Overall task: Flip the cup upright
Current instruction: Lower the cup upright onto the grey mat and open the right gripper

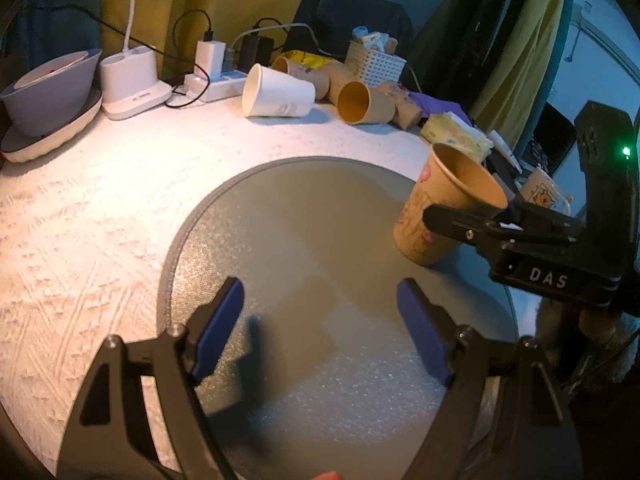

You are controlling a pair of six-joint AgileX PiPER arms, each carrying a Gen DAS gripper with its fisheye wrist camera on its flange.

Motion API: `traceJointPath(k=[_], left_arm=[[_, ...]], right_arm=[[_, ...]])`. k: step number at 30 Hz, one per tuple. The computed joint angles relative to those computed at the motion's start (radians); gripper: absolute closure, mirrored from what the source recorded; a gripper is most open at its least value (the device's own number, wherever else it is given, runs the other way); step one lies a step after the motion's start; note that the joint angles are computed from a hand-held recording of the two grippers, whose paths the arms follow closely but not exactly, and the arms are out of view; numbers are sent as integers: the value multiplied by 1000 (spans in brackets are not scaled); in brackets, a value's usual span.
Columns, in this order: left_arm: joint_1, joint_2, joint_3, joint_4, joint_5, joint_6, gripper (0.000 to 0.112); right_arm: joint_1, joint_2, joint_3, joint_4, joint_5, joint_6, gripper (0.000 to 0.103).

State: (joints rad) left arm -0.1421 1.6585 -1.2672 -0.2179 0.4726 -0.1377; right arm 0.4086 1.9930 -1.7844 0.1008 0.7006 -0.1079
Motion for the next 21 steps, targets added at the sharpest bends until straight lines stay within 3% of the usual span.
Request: traceJointPath(k=[21], left_arm=[[-82,-79,59,239,-11,-236,32]], right_arm=[[10,-117,157,-15,-46,35,31]])
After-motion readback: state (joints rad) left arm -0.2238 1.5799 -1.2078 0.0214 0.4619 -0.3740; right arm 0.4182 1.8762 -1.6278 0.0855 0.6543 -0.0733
